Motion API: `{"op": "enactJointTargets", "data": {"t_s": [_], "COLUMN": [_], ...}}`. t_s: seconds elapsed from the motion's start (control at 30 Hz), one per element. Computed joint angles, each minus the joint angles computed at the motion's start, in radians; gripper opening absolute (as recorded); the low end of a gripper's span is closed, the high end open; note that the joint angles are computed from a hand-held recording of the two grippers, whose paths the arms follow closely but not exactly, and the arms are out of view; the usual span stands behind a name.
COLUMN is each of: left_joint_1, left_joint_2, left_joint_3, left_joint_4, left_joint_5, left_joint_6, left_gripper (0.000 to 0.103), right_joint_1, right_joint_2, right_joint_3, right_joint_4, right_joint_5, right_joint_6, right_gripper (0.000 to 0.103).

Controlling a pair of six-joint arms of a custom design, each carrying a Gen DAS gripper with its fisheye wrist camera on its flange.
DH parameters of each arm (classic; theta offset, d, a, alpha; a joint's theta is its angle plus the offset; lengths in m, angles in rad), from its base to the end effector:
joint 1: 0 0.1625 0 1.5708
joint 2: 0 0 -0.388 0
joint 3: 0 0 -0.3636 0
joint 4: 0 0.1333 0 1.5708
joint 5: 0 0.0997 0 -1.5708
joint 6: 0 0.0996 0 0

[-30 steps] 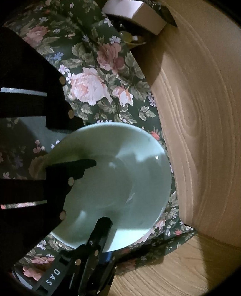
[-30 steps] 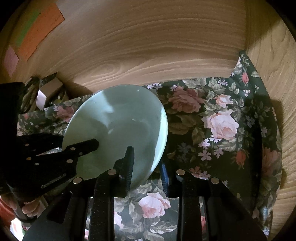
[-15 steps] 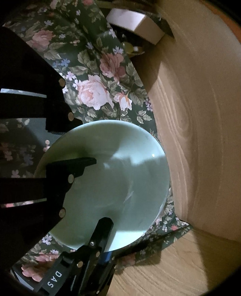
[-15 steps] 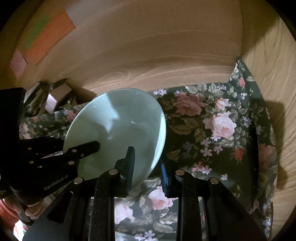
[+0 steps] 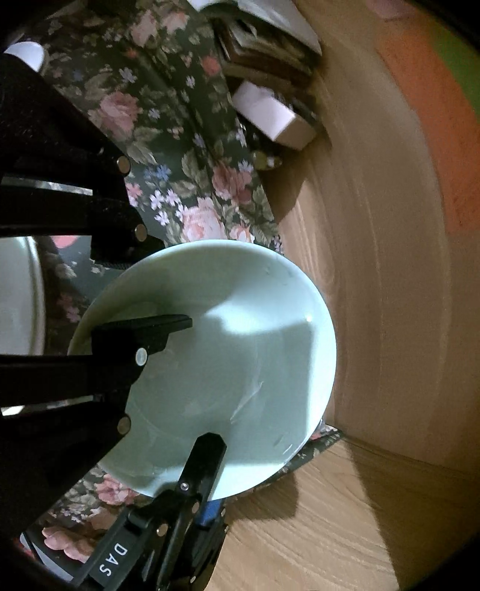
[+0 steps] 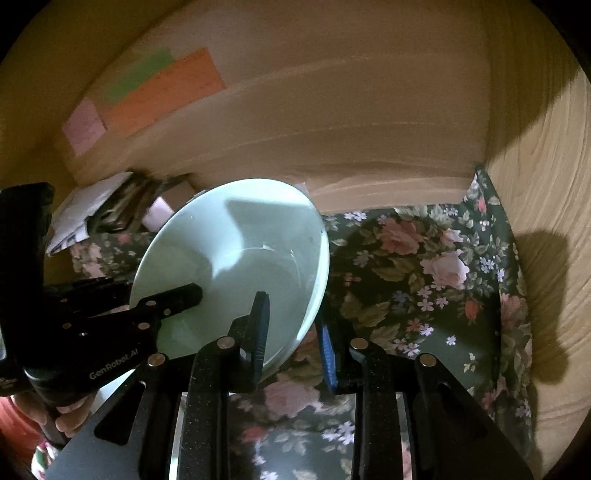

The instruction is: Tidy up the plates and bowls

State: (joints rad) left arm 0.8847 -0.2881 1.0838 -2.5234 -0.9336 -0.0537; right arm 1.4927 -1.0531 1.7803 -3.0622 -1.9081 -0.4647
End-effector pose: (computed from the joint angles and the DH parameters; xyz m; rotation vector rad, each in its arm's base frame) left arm -0.3182 -0.6926 -0.0505 0.7326 2.4527 -0.4927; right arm 0.0532 -0.6066 0.2591 0.3114 -2.4787 0.8511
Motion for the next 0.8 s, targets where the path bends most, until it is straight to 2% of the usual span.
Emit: {"op": "enactJointTargets", "data": {"t_s": [0.4, 0.8], "left_joint_1": [-0.033, -0.036], "left_joint_2": [-0.173, -0.291], "left_joint_3": [0.274, 0.455], "left_joint_4": [-0.155, -0.250], "left_joint_5": [0.041, 0.069], "left_joint_6": [-0.031, -0.068], "left_gripper": [0.021, 0.021], "right_joint_1": [0.061, 0.115], "right_joint_2": [-0.019, 0.001], "right_joint_3": [0.085, 0.134], "right_joint_4": [-0.063, -0.107], "right_joint_5": [0.003, 0.001], "right_joint_6": [-0.018, -0.027], "right_gripper": [0.023, 0.023]}}
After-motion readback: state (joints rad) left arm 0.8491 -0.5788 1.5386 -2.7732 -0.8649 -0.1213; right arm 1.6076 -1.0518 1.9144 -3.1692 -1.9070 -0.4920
